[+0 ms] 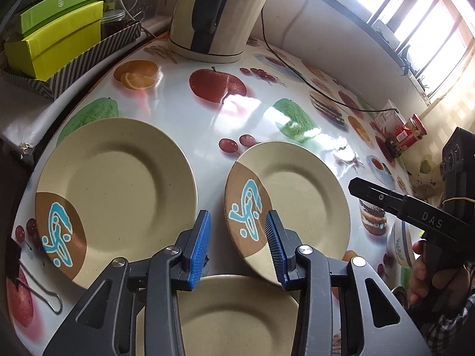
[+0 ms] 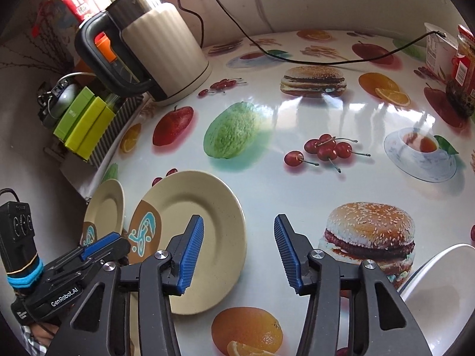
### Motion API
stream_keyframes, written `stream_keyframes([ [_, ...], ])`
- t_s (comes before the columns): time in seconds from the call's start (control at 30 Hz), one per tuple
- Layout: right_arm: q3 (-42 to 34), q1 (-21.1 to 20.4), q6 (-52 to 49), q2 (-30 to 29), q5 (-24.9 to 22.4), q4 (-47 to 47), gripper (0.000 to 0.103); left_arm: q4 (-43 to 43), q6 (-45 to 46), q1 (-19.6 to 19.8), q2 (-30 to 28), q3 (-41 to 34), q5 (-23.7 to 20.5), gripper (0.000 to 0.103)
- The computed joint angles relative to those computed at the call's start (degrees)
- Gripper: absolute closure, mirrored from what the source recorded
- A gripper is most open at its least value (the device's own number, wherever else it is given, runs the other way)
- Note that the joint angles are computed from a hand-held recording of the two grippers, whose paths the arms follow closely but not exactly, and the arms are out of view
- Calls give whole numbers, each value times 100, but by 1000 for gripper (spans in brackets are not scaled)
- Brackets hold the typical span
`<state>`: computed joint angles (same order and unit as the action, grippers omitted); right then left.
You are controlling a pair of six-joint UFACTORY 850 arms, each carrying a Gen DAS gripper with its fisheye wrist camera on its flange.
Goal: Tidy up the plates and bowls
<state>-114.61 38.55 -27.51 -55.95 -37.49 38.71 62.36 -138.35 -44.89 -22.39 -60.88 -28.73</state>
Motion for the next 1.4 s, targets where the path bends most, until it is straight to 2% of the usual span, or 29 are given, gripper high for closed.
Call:
stream_keyframes([
  [0.2, -326, -17, 144, -260, -286, -6, 60, 47, -70, 61, -29, 28, 175, 71],
  [0.33, -431, -23, 224, -353, -336, -1, 62, 8, 9, 93, -70, -6, 196, 72],
  [0.47, -517, -27, 272, -421, -410, -39, 70, 47, -93, 118, -89, 5, 264, 76],
  [0.6, -568, -37, 343, -463, -447, -30, 71, 42, -39, 116, -132, -36, 267, 77],
  [1.0, -674, -147, 55, -585, -797, 638, 89, 168, -241, 142, -136, 6, 385, 81],
  [1.27, -691, -181, 8, -603, -906, 820, 90, 607, -863, 197, -56, 162, 614, 82],
  [1.4, -724, -202, 21, -638, -963, 879, 90, 664, -941, 182, -50, 168, 583, 82],
])
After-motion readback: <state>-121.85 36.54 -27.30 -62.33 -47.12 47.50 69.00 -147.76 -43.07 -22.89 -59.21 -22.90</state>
